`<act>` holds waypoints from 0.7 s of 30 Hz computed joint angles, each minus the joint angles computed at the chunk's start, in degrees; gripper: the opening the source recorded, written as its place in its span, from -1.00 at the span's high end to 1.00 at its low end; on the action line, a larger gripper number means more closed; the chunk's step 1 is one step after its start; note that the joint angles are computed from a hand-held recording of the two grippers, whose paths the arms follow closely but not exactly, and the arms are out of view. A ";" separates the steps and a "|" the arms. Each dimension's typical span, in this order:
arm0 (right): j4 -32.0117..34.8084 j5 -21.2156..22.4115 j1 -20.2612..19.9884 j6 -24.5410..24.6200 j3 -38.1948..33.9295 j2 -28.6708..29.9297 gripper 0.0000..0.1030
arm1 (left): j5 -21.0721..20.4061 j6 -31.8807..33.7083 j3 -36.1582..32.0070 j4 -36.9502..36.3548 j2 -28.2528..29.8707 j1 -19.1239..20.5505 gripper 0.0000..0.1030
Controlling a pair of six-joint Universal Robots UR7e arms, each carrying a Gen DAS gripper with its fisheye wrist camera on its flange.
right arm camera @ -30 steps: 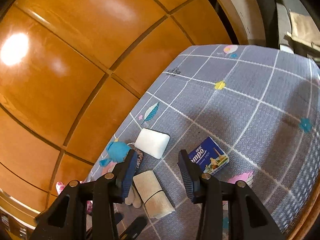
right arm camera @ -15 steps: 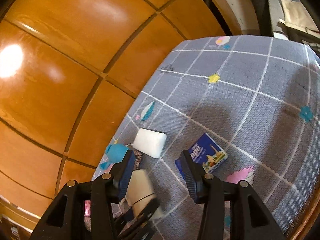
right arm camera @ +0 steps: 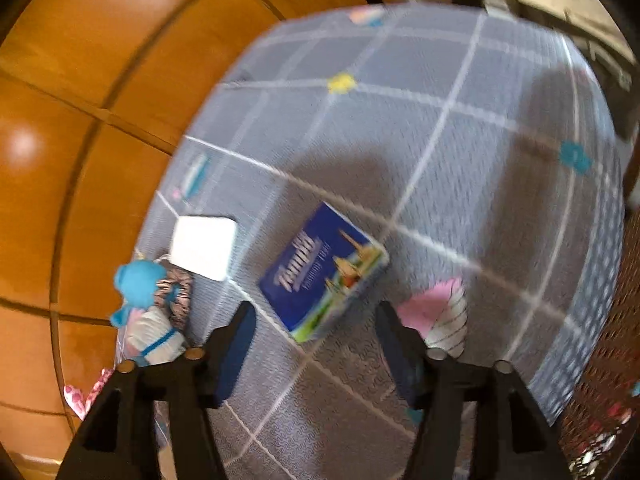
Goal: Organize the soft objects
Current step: 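Grasp the beige cloth roll with left tool while right tool grasps the Tempo pack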
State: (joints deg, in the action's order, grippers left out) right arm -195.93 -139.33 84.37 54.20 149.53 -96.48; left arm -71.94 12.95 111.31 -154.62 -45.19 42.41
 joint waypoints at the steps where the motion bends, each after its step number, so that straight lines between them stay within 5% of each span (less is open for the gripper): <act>1: -0.64 1.99 -1.56 0.58 0.37 -0.26 -0.27 | -1.08 -0.28 -0.07 -0.17 -0.09 0.69 0.23; 6: 2.64 0.51 -3.29 -0.12 -2.61 0.41 -0.31 | -1.84 0.29 0.53 -1.53 -0.27 1.30 0.21; 12: 10.47 -4.31 -2.93 -13.15 -10.83 5.84 -0.31 | -1.89 -0.27 0.45 -2.09 -0.02 1.25 0.17; 15: 14.05 -8.44 -1.66 -14.34 -13.14 8.49 -0.31 | -2.32 -0.34 0.71 -2.77 -0.24 1.55 0.16; 21: 9.36 -7.70 -2.62 -14.01 -12.11 8.48 -0.33 | -2.64 -0.46 0.62 -2.82 -0.34 1.77 0.16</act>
State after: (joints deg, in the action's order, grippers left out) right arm -186.58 -147.04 81.75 40.19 137.42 -87.99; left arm -74.58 12.49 111.93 -157.44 -45.53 44.18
